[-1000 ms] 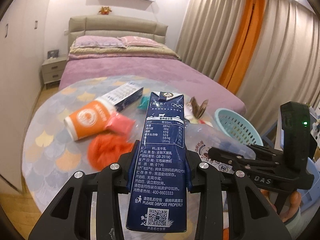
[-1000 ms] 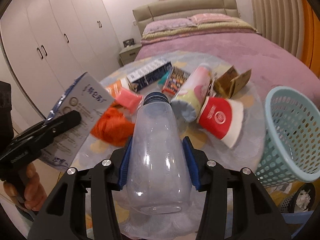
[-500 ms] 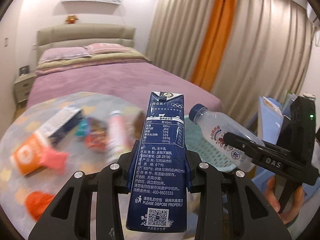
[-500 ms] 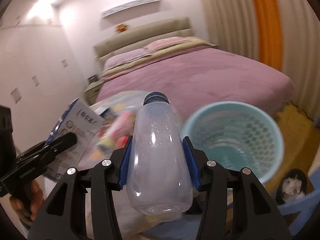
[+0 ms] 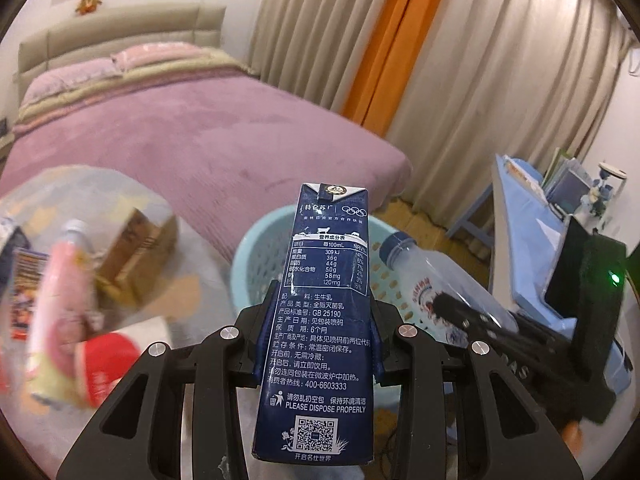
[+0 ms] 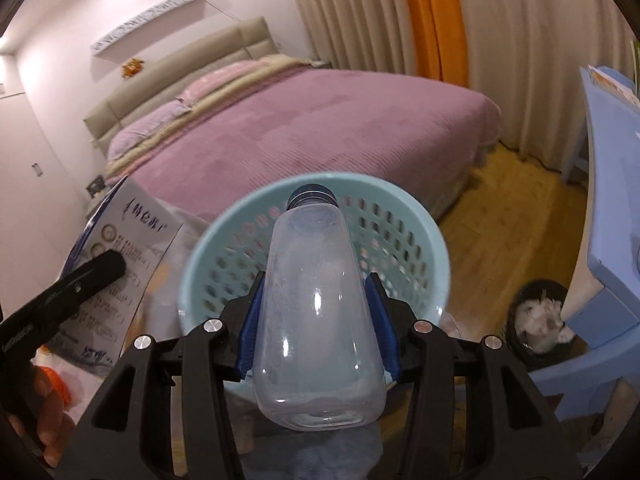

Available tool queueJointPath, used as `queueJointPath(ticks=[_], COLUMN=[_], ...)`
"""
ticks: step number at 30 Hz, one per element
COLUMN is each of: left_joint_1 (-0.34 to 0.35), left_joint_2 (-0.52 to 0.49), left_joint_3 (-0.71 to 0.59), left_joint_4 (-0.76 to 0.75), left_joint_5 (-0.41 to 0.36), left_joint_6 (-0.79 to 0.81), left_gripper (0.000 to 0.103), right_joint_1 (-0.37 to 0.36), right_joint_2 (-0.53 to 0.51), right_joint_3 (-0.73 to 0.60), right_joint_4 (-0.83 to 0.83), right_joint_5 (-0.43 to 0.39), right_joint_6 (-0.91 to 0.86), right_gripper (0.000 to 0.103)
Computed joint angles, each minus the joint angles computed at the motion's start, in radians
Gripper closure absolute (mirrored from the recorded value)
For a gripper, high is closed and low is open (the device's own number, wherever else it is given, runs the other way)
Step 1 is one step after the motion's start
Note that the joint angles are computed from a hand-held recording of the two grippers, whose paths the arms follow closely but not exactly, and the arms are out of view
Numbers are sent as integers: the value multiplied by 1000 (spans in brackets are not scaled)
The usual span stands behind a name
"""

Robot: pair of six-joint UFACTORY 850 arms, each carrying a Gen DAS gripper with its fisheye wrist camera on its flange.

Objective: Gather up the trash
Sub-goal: 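Carry the carton and bottle over the blue basket with both tools, then open both tools to drop the carton and bottle into the basket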

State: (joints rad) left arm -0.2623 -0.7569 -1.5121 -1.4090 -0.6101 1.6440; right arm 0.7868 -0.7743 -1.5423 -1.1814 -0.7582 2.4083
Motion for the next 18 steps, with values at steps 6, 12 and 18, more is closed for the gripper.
queueJointPath(ticks=[6, 12, 18], left_joint_1=[-43, -77, -80], left_joint_2=[-89, -128, -115], left_joint_3=[-96, -139, -109], left_joint_4=[130, 226, 193], left_joint_5=[41, 91, 114], left_joint_6=[-154, -255, -224], left_gripper=[68, 67, 42], right_joint_1=[-31, -48, -56], right_joint_2=[-17, -30, -49], right_joint_3=[9, 8, -11], right_joint_4=[57, 91, 128], right_joint_5=[47, 85, 111], right_joint_6=[-32, -59, -96], right_gripper=[58, 57, 57])
